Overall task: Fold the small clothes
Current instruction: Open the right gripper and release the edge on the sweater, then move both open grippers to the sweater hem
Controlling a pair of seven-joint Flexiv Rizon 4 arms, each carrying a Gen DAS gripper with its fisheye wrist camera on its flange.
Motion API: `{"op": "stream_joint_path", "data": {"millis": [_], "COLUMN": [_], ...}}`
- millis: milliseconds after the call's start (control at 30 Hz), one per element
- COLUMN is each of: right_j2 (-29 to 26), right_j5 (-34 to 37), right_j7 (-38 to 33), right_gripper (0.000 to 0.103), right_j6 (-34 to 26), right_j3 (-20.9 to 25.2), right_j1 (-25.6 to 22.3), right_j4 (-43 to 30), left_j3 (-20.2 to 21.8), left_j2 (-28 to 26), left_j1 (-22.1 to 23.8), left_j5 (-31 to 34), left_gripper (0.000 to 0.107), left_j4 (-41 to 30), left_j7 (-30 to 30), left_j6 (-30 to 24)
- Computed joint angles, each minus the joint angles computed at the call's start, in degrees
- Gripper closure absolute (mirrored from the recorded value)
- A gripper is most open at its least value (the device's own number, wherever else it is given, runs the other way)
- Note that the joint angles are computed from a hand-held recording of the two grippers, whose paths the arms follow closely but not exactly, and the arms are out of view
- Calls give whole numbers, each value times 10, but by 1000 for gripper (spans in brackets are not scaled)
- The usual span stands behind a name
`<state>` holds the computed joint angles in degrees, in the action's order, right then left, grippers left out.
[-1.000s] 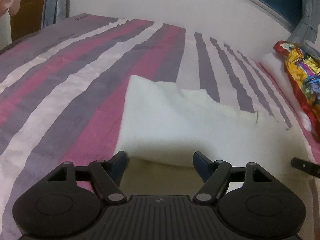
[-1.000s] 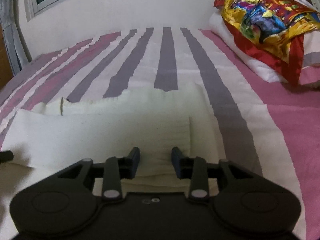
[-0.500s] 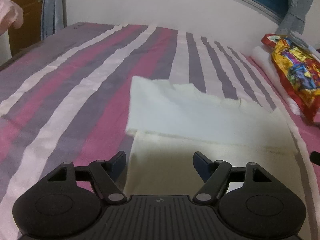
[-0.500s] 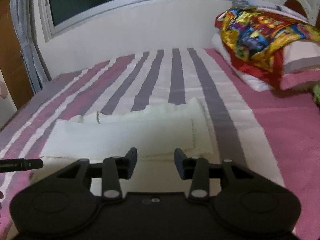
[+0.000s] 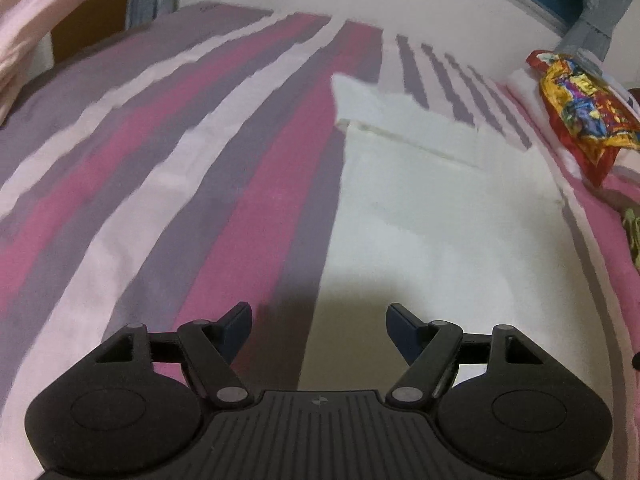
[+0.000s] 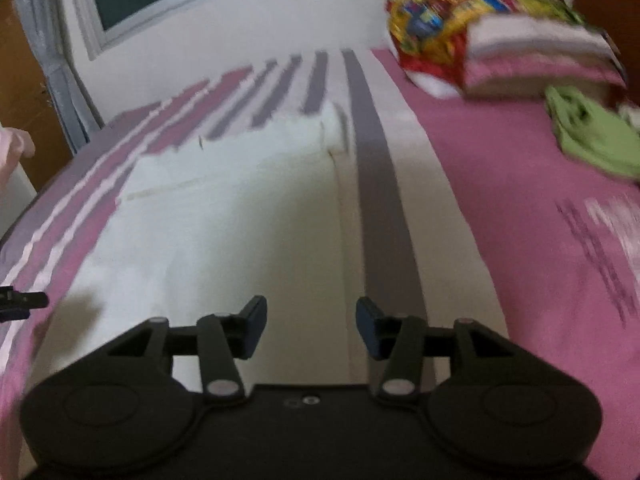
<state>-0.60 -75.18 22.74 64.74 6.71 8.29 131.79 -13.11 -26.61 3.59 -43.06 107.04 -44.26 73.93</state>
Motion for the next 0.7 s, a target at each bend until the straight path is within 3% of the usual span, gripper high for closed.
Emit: {"op": "stream_joint_path", "data": {"millis": [433,700], "right_j2": [59,53], "right_j5": [134,138], "right_j7": [16,28], "right_gripper": [54,57], "right_j6": [-13,38], "right_j3": [50,47], "right_j1": [34,34], "right_j4": [92,104], "left_j3": [25,40], "left_j2": [72,83], "left_j1": [-2,-21], "left_j5": [-73,-139], "left_gripper": [33,37], "left_j4": [114,128], "left_j7": [46,74], "left_j6": [-42,-62]}}
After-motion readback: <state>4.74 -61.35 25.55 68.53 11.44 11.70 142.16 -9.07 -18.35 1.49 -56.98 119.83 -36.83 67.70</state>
